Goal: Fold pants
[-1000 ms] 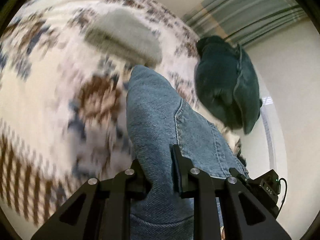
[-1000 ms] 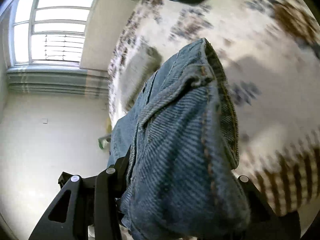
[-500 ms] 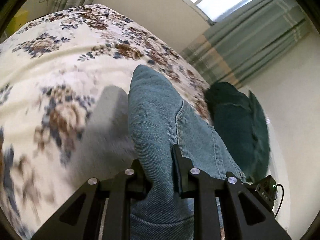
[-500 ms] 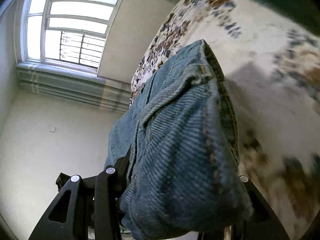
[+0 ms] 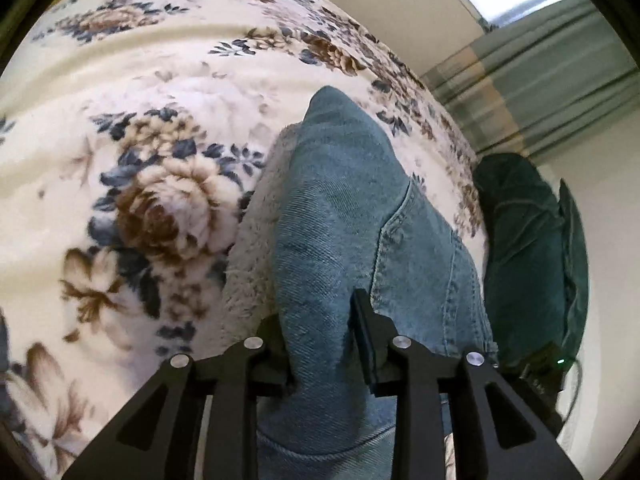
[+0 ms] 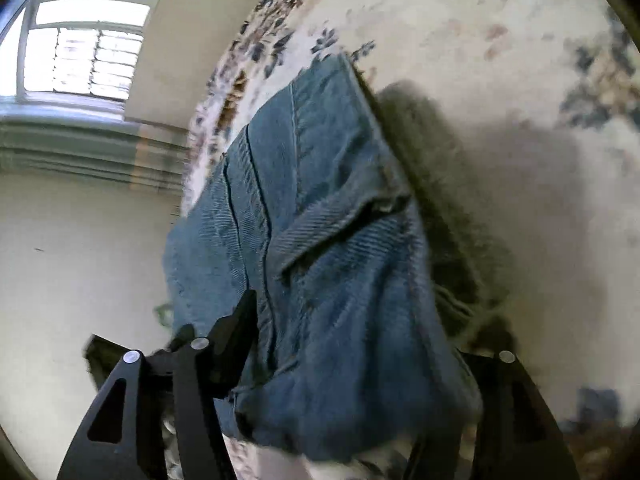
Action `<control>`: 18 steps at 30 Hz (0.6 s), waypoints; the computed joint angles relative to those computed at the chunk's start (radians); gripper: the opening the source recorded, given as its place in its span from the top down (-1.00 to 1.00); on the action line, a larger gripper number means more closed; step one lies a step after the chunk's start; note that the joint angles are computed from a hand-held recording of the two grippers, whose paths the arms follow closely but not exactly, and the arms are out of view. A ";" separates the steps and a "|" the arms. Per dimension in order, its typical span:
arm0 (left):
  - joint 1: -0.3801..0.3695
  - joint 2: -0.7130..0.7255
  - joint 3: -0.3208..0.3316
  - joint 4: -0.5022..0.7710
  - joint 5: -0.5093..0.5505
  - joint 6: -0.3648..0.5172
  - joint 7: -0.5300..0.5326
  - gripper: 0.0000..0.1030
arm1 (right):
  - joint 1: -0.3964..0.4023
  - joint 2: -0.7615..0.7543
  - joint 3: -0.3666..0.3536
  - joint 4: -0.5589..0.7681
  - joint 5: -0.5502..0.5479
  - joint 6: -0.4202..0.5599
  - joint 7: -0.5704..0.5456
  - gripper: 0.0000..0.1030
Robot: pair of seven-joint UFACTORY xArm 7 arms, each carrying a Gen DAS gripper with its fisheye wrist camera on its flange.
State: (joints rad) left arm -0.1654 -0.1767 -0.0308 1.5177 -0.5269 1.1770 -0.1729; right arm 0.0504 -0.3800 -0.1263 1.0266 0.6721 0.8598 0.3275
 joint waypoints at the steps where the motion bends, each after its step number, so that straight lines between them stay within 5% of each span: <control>1: 0.000 0.010 -0.009 0.027 0.034 0.017 -0.013 0.49 | -0.019 -0.003 0.011 0.022 -0.062 0.040 0.037 -0.33; 5: -0.015 0.039 -0.079 0.180 0.319 0.141 -0.093 0.42 | -0.064 -0.028 0.055 0.103 -0.279 0.181 0.122 -0.37; 7: -0.032 0.046 -0.101 0.237 0.408 0.208 -0.106 -0.02 | -0.080 -0.050 0.101 0.171 -0.422 0.280 0.158 -0.48; 10: -0.064 0.031 -0.136 0.318 0.507 0.297 -0.120 -0.65 | -0.086 -0.079 0.162 0.257 -0.591 0.405 0.192 -1.00; 13: -0.089 0.026 -0.165 0.393 0.582 0.365 -0.128 -0.85 | -0.080 -0.105 0.210 0.384 -0.715 0.559 0.200 -1.00; 18: -0.133 0.046 -0.233 0.588 0.723 0.511 -0.152 -0.87 | -0.070 -0.115 0.256 0.591 -0.803 0.743 0.199 -1.00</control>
